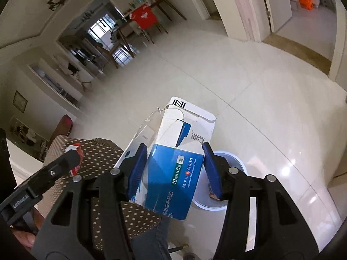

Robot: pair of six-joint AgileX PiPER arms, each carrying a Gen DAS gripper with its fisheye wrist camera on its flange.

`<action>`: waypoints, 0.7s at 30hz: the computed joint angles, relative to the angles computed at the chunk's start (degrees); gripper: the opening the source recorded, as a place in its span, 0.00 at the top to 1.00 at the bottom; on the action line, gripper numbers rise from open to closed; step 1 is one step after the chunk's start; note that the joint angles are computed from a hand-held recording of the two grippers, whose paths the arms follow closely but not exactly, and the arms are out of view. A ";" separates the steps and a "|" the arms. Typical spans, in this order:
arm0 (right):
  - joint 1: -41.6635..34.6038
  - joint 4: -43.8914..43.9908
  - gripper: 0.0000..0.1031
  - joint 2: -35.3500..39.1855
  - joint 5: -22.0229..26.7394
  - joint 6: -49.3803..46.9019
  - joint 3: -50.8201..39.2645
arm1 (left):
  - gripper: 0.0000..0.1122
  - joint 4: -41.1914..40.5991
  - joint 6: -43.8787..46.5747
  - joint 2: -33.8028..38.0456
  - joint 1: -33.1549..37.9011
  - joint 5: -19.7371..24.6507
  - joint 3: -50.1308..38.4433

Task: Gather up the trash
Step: 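Carry the blue-white box and red-white wrapper over the blue wastebasket, then open both grippers to drop the box and wrapper into the wastebasket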

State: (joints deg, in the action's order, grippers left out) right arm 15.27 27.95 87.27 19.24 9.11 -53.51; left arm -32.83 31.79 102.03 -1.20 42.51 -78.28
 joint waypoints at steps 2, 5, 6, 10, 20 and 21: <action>-1.05 5.15 0.50 3.40 0.67 -5.43 -1.44 | 0.80 2.06 -2.43 3.07 -0.83 0.36 -2.38; -3.08 15.00 0.46 8.00 1.40 -15.24 -2.30 | 0.79 4.84 -5.28 6.36 -2.35 0.41 -4.94; -3.66 18.18 0.35 9.21 1.70 -18.00 -2.22 | 0.79 5.45 -5.89 6.97 -2.70 0.45 -5.41; -5.52 24.99 0.24 11.13 1.62 -22.34 -1.45 | 0.79 7.98 -8.35 10.12 -4.24 1.53 -8.22; -10.50 23.77 0.21 6.31 0.78 -22.91 1.08 | 0.53 13.55 -11.21 15.63 -7.54 4.06 -12.77; -10.80 23.42 0.21 5.42 0.89 -22.76 1.41 | 0.29 14.65 -12.33 15.56 -7.88 3.30 -12.65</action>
State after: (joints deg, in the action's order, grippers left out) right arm 4.47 51.37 92.69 20.13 -13.65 -52.10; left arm -18.19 19.47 117.58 -9.08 45.82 -90.93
